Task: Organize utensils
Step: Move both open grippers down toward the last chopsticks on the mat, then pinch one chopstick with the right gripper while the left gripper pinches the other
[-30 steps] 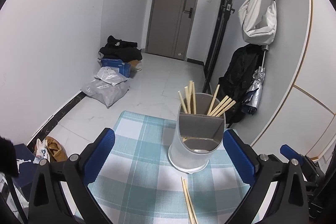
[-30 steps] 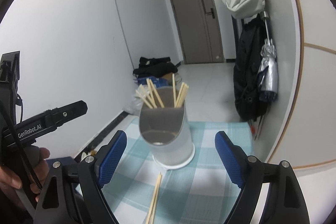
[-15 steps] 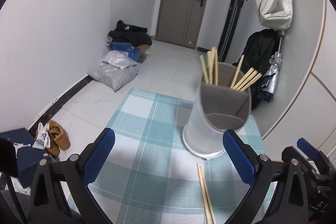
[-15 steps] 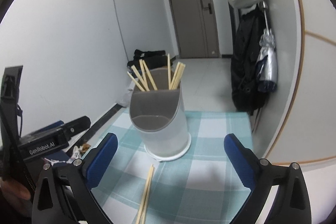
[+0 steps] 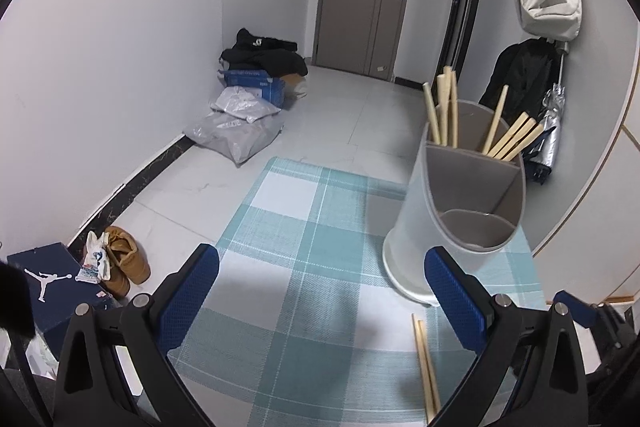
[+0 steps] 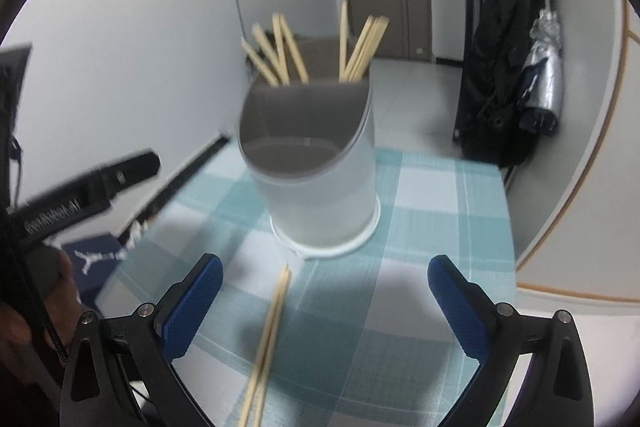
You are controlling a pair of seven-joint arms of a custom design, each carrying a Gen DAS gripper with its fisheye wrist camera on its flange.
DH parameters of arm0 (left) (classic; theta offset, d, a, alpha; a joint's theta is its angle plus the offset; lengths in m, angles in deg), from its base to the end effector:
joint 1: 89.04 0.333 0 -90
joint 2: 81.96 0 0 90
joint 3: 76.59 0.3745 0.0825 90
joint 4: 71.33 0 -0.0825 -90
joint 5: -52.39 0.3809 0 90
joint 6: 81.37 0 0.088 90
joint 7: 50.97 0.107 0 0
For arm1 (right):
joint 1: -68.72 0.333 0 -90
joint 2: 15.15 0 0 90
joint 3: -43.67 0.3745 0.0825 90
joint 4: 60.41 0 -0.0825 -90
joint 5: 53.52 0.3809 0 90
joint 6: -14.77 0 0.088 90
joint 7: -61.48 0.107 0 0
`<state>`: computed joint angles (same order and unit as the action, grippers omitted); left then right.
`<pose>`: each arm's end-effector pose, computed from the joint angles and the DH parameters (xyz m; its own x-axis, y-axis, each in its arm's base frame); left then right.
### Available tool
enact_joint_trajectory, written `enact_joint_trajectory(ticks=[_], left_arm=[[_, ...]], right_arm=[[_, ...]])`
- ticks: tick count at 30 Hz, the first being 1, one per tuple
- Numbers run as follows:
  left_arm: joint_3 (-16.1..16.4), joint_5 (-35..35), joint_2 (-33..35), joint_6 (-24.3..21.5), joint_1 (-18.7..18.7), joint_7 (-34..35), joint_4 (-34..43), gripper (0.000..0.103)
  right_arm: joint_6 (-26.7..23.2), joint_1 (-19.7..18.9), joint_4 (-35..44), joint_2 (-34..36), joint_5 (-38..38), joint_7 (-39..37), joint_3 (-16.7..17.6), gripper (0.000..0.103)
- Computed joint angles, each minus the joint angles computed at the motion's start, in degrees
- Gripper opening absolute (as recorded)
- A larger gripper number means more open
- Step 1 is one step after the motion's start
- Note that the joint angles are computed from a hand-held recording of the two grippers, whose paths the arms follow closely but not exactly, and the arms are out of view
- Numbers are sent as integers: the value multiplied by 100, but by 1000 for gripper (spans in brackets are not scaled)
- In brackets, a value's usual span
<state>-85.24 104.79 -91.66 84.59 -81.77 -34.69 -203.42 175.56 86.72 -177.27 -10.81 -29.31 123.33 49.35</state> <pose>0.5083 -0.0636 0.5430 0.3622 -0.9210 0.1437 -0.5627 -0.3389 -0.7540 0.5699 0.2266 0.5435 0.5388 -0.8410 -0.0495 -0.6455 -0.3744 -0.6657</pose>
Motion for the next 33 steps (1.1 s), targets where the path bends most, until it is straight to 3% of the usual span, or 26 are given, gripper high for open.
enact_joint_trajectory(ticks=[7,11,19,26,28,33], left_arm=[[242,-1081,86,-11,-176,941,-66,101],[256,-1535,142,-250,-226,1409,-26,101],[324,-2227,123,-427,-283,1850,-65,101],[345,-2672,131,-479,-302,2156,-58,101],[382,-2815,130,-459,-307,2286,-79,101],[417,-3112,94,-406,-300,2458,-155,101]], right_arm=[[-421,85,211,337,-642,336,-63,102],[-696,167,338,512,-1219,780,-158,101],[-1450,240,697,831,-1861,1326,-236,80],[-1445,312,711,852,-2226,1588,-278,75],[-1487,307,735,857,-2234,1672,-273,66],[-1445,328,738,871,-2268,1720,-240,59]])
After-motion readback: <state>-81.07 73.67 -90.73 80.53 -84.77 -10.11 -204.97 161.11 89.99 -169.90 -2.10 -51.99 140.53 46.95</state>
